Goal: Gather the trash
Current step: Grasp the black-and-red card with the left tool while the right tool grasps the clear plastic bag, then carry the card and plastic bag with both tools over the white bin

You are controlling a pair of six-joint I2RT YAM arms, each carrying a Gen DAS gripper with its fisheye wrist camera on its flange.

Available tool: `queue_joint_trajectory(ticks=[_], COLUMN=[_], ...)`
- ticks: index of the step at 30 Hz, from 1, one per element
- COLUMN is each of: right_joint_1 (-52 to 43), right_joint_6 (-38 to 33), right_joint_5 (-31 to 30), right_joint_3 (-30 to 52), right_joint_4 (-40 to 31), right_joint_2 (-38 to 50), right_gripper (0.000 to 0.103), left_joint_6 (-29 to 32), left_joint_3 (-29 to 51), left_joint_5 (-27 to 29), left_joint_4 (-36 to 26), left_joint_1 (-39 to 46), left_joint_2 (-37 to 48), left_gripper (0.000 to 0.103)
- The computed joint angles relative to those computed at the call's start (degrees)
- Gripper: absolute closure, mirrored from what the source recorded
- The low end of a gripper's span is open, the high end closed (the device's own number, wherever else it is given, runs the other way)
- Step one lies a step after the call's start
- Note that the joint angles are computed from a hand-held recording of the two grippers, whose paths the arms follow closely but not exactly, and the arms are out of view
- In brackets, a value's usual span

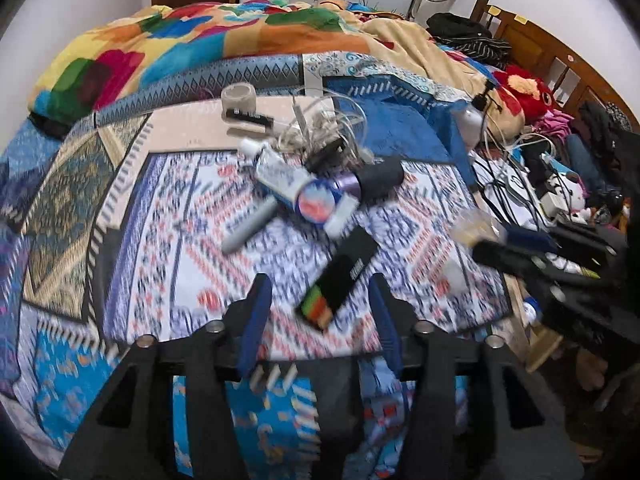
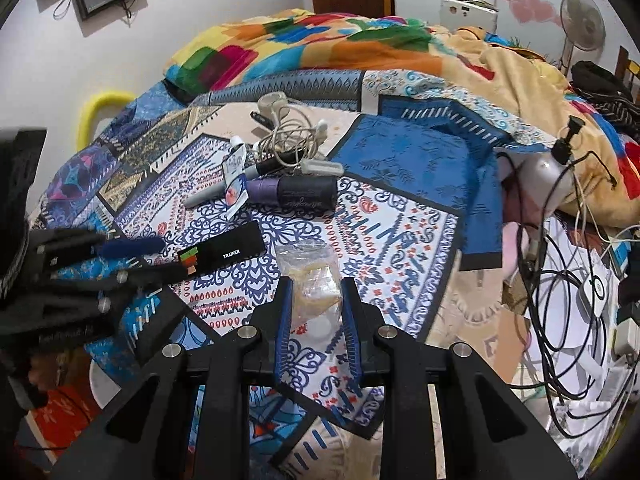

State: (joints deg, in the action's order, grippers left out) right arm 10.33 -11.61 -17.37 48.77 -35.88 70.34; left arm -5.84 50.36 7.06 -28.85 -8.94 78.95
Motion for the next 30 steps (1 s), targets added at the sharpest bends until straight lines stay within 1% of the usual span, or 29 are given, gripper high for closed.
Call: queue_joint_trajectory(ticks=[2, 4, 6, 8, 9, 10, 11, 14, 15, 18, 19, 20, 21, 22, 24, 26, 28, 30], right_joint_1=[-0.47, -0.8, -1.22, -1.43, -1.47, -1.59, -1.96, -3.03, -3.36, -4.31, -4.42, -4.58, -4.65, -4.88, -5.37, -6.02, -7.2, -7.79], right_joint_6=[-0.28, -0.5, -0.71, -0.85, -0.92, -1.09, -1.47, -1.6, -1.59, -1.25, -1.16, -1.15, -1.11, -1.12, -1.25, -1.36, -1.63, -1.92], right_joint_5=[-0.48, -0.65, -0.97, -1.08, -1.17, -1.27, -1.51, -1.66, -1.95, -2.66, -2.67, -2.72, -2.64, -2.62, -2.58, -2.09, -2.96, -3.34], right_joint_3=[-0.05, -0.06, -0.21, -0.4, -0.36, -0.39, -0.4, -0.73, -0.69, -0.72, -0.8, -0.82, -0.8, -0.79, -0.64, 0.04, 0.98, 1.99], right_joint_4=[-0.28, -0.34, -0.57, -0.58, -0.66, -0.62, -0.76, -0.86, -1.08, -1.6, -1.84, -2.26, -2.7, -3.35, -4.55, -6.37, -8.44, -10.09], right_joint_2=[-0.43, -0.46, -0.53, -0.63, -0.62, -0.56, -0.54, -0.93, -0.97, -1.05, -1.3, -1.65, -2.02, -2.69, -3.91, -5.68, -7.47, -9.06], right_gripper=[0.081, 0.081, 0.081, 0.081, 0.081, 0.081, 0.081, 0.081, 0.081, 0.081, 0.081, 0.081, 0.081, 0.081, 0.081, 0.081, 0.081, 0.081], left_joint_6=[0.92, 0.87, 1.08, 1.67, 1.35, 0.9, 0.31, -1.49, -2.32, -4.11, -5.19, -6.32, -6.94, -7.66, -8.02, -8.05, -8.4, -9.17], left_joint_3=[2.42, 3.48, 3.83, 4.28, 3.34, 2.94, 2.44, 1.27, 0.89, 0.73, 0.72, 0.33, 0.48, 0.95, 1.38, 1.83, 2.11, 2.34], left_joint_5=[1.15, 0.96, 0.08, -1.11, -2.22, -2.1, -2.33, -3.61, -3.39, -5.12, -5.17, -5.49, -4.03, -3.22, -3.17, -4.98, -5.12, -6.6], left_joint_4=[0.14, 0.34, 0.5, -0.24, 0.15, 0.41, 0.8, 1.48, 1.68, 1.35, 0.96, 1.23, 0.49, -0.4, -1.96, -4.11, -6.21, -8.45], left_joint_1=[0.42, -0.9, -2.47, -3.76, -4.58, -5.02, -5.59, -7.38, -7.68, -9.23, -9.45, -9.59, -9.03, -8.95, -9.09, -10.15, -10.6, -11.6], left_joint_2=[4.23, 6.13, 7.35, 8.56, 7.46, 7.26, 6.9, 6.04, 5.82, 5.45, 5.19, 4.25, 3.31, 2.93, 1.27, -0.77, -3.39, -6.59], left_gripper=[0.053, 0.053, 0.054, 0.058, 0.058, 0.058, 0.062, 0.081, 0.081, 0.082, 0.085, 0.095, 0.099, 0.101, 0.101, 0.101, 0.101, 0.101])
